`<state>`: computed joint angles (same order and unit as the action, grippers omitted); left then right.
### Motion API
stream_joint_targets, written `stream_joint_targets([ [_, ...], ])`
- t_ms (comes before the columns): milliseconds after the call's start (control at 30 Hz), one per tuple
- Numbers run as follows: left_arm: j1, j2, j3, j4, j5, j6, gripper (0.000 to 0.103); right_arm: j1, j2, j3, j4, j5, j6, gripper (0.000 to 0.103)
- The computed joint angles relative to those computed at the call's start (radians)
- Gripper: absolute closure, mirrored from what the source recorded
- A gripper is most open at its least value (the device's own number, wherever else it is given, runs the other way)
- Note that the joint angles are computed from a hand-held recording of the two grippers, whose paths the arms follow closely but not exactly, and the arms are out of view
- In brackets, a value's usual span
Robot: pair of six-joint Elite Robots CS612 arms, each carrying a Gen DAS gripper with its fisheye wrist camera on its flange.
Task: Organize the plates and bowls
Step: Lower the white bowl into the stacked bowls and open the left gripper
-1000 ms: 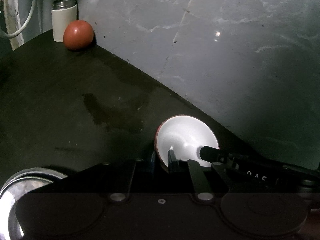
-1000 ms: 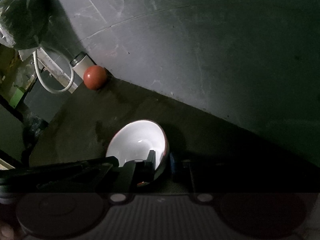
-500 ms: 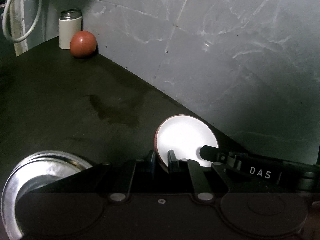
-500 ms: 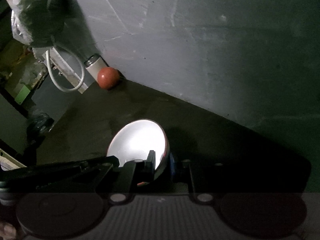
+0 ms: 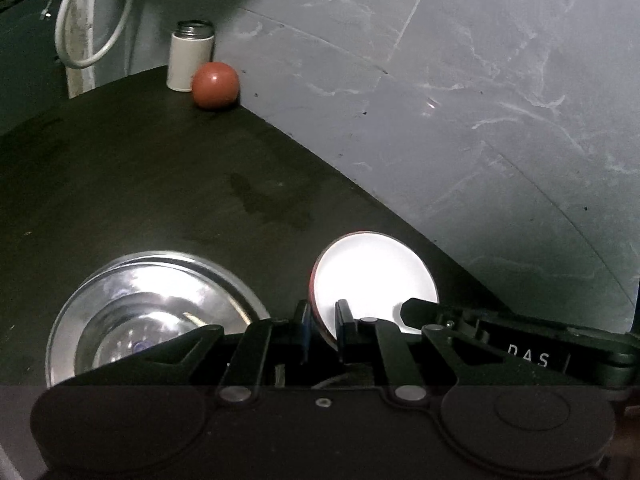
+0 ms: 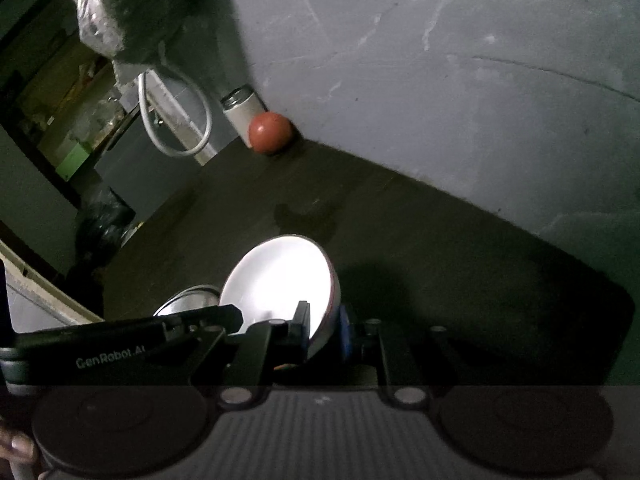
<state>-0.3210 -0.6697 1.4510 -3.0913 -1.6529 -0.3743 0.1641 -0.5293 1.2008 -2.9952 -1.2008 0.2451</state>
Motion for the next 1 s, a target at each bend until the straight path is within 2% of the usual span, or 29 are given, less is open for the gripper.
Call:
stream_joint_targets([
  [167,-0.003,-0.031,0.053,-0.039,0.008,-0.008,0.09,0.004,-0.028,0.043,-0.007,0.013,-0.03,0.086],
  [267,-0.006,-0.051,0.085,-0.04,0.008,-0.002,0.09,0.006,-0.049,0.076,-0.005,0.023,-0.056,0.085],
  [400,-0.009,-0.069,0.122,-0.04,0.005,-0.033,0.09,0.008,-0.073,0.114,0.021,0.033,-0.107,0.085],
  [767,-0.017,-0.096,0.177,-0.023,-0.011,-0.035,0.09,0.002,-0.124,0.188,0.076,0.049,-0.183,0.085],
  [1000,-0.021,-0.108,0.193,-0.005,-0.009,-0.039,0.09,0.005,-0.135,0.187,0.134,0.047,-0.223,0.085],
])
